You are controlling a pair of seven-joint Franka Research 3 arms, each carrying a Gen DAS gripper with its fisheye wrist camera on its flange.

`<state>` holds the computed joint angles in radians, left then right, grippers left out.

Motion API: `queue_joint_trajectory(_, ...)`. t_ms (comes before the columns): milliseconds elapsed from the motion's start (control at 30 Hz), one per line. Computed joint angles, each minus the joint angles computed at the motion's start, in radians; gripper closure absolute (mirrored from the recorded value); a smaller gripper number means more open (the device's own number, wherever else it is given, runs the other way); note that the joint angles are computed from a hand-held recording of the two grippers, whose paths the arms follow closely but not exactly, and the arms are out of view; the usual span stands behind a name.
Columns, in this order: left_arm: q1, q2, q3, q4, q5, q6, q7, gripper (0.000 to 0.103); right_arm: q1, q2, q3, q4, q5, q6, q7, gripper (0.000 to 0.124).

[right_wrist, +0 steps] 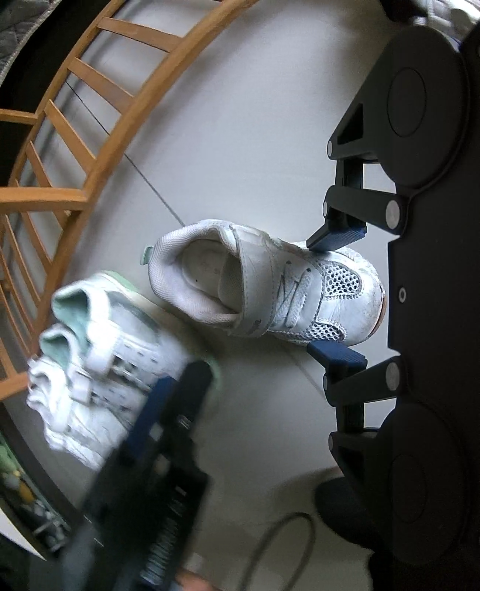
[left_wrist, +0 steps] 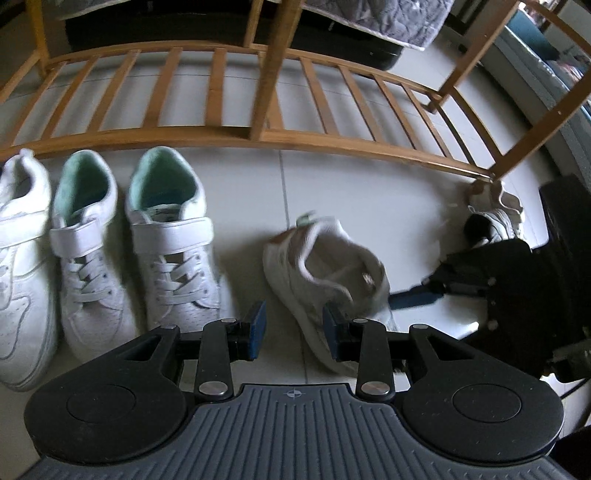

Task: Organize scattered shoes
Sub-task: 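Set the mesh sneaker beside the row with the left gripper while the right gripper steadies its toe, then open the right gripper and withdraw it from the placed sneaker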

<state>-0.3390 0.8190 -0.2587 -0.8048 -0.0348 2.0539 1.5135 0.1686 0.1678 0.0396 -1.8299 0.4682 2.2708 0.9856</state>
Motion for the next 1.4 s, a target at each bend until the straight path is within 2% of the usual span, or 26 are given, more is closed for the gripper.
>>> queue_joint_trajectory(233, 0.019, -0.038, 0.0, -0.068, -0.003, 0.028, -0.014, 0.068, 0.006, 0.089, 0.008, 0.098, 0.02, 0.031, 0.089, 0.068)
queue_joint_trajectory(500, 0.029, -0.053, -0.001, -0.096, -0.002, 0.037, -0.028, 0.067, 0.016, 0.139, 0.016, 0.146, 0.011, 0.072, 0.184, 0.068)
queue_joint_trajectory(933, 0.033, -0.07, 0.0, -0.123, 0.011, 0.044, -0.056, 0.066, 0.02, 0.145, 0.03, 0.137, 0.04, 0.128, 0.268, 0.068)
queue_joint_trajectory(1233, 0.014, -0.04, 0.002, -0.07, 0.017, 0.022, -0.065, 0.064, 0.004, 0.123, 0.038, 0.112, 0.07, 0.147, 0.204, 0.067)
queue_joint_trajectory(1400, -0.006, 0.001, 0.003, 0.007, 0.023, -0.008, -0.052, 0.062, -0.007, 0.064, 0.022, 0.054, 0.065, 0.136, 0.168, 0.065)
